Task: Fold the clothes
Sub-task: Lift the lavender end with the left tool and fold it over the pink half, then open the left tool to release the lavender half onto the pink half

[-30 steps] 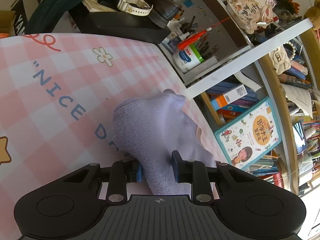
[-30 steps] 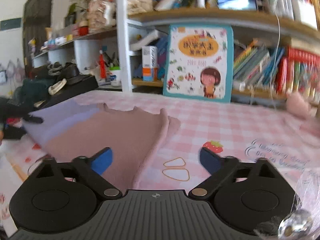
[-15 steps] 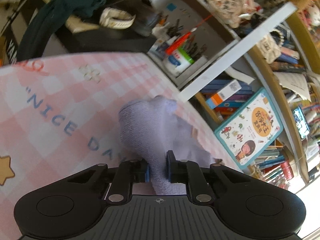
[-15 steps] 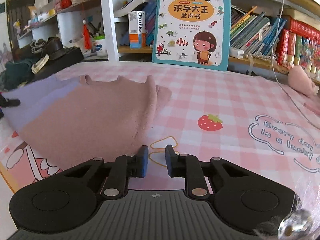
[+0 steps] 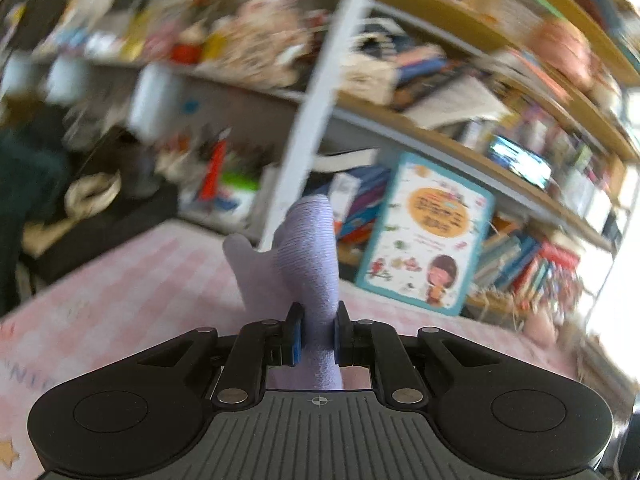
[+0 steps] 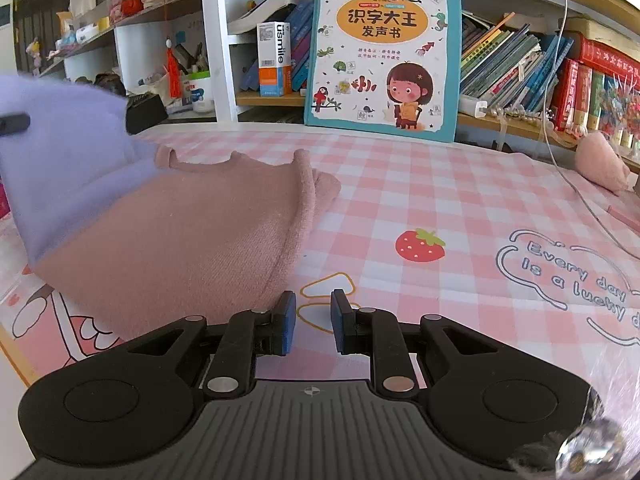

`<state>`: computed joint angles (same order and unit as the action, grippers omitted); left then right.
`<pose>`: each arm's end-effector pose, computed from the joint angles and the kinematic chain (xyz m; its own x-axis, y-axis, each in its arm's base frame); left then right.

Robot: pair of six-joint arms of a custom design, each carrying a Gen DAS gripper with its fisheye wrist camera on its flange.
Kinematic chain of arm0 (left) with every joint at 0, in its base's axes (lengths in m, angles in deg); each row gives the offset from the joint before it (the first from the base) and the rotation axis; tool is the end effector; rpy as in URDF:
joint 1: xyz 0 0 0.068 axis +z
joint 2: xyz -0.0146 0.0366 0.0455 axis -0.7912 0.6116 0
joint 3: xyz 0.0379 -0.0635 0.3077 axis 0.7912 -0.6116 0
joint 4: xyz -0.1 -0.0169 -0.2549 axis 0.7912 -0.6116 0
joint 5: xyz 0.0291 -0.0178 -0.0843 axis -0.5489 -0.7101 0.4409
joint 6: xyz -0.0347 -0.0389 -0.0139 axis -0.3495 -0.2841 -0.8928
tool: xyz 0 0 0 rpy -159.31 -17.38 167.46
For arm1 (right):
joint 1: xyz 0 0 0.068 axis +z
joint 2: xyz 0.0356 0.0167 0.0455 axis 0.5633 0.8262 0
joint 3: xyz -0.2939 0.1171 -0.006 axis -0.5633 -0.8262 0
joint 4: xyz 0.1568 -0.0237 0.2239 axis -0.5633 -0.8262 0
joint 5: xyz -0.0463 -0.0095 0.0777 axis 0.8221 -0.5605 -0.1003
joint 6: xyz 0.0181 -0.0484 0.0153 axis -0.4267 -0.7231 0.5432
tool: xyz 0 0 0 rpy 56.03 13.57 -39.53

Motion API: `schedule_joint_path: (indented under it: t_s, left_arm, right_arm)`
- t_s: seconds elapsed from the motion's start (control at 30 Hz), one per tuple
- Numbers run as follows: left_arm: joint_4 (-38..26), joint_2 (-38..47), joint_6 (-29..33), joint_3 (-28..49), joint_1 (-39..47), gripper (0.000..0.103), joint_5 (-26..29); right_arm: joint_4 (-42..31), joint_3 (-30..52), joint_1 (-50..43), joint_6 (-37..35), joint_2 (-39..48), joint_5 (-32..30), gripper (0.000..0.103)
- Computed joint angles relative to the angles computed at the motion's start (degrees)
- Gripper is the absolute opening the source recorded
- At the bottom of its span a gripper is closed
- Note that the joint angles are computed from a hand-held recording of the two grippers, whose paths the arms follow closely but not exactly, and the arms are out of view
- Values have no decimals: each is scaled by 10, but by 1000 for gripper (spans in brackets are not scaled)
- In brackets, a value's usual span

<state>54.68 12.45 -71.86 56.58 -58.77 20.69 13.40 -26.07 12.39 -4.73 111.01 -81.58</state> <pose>0.2846 -0.0414 0.1526 -0.3608 -0.1546 -0.9198 0.2845 0.9209 -0.2664 0.2422 -0.0815 0.0751 -0.5813 -0.0049 -0.8136 -0.1049 0.9921 0.0690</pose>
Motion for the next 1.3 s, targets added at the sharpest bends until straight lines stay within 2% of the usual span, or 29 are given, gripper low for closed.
schedule_joint_path:
  t_s: [0.13, 0.2, 0.27, 0.33, 0.37, 0.43, 0.5, 0.53, 0.6, 0.63, 0.67, 0.7, 0.73, 0.87, 0.93, 1.03, 1.13, 1.17, 1.2, 1.23, 1.3]
  left_arm:
    - [9, -14, 80, -5, -105, 13, -77]
    - [2, -1, 143, -1, -167, 15, -115]
    - [-31, 25, 207, 15, -223, 22, -151]
    - [-77, 55, 262, 39, -270, 24, -180]
    - [-88, 73, 277, 47, -285, 25, -193]
    - [-110, 110, 303, 66, -312, 35, -219]
    - [-71, 134, 323, 56, -330, 40, -244]
    - [-63, 134, 329, 50, -332, 43, -242]
    - [-58, 126, 337, 38, -329, 57, -220]
    - [-63, 119, 337, 34, -323, 58, -202]
    - [-68, 111, 338, 30, -314, 62, -183]
    - [-69, 99, 340, 21, -304, 63, -162]
    - [-72, 84, 337, 13, -293, 63, -141]
    - [-80, 16, 309, -16, -231, 69, -46]
    - [-73, -5, 287, -23, -198, 69, -10]
    - [-37, 3, 252, -19, -162, 69, -6]
    - [-12, 38, 230, -1, -142, 66, -22]
    - [-11, 53, 225, 9, -137, 58, -24]
    - [-16, 66, 224, 18, -134, 43, -23]
    - [-27, 76, 224, 28, -130, 38, -21]
    - [-51, 94, 222, 48, -124, 36, -16]
  right_arm:
    - [-6, 4, -7, 4, 1, -12, 19]
    - [-9, 5, -10, 6, 1, -17, 19]
    - [-11, 6, -14, 7, 1, -23, 19]
    - [-15, 8, -17, 9, 1, -30, 19]
    - [-17, 9, -20, 10, 1, -34, 19]
    - [-22, 12, -26, 14, 2, -45, 19]
    - [-27, 15, -33, 17, 3, -57, 20]
    - [-29, 16, -37, 19, 3, -62, 20]
    - [-34, 19, -42, 22, 5, -73, 20]
    - [-33, 19, -46, 26, 6, -77, 20]
    - [-29, 18, -52, 32, 7, -81, 25]
    - [-25, 18, -57, 39, 8, -85, 37]
    - [-16, 16, -66, 49, 11, -95, 42]
    - [16, 7, -117, 99, 5, -159, 43]
    - [12, 9, -142, 127, -12, -210, 43]
    - [-21, 28, -157, 159, -31, -284, 44]
    - [-94, 67, -138, 166, -33, -324, 46]
    - [-122, 83, -125, 165, -29, -323, 47]
    - [-148, 98, -110, 164, -23, -315, 47]
    - [-171, 113, -96, 165, -16, -306, 48]
    - [-195, 133, -73, 175, -1, -296, 54]
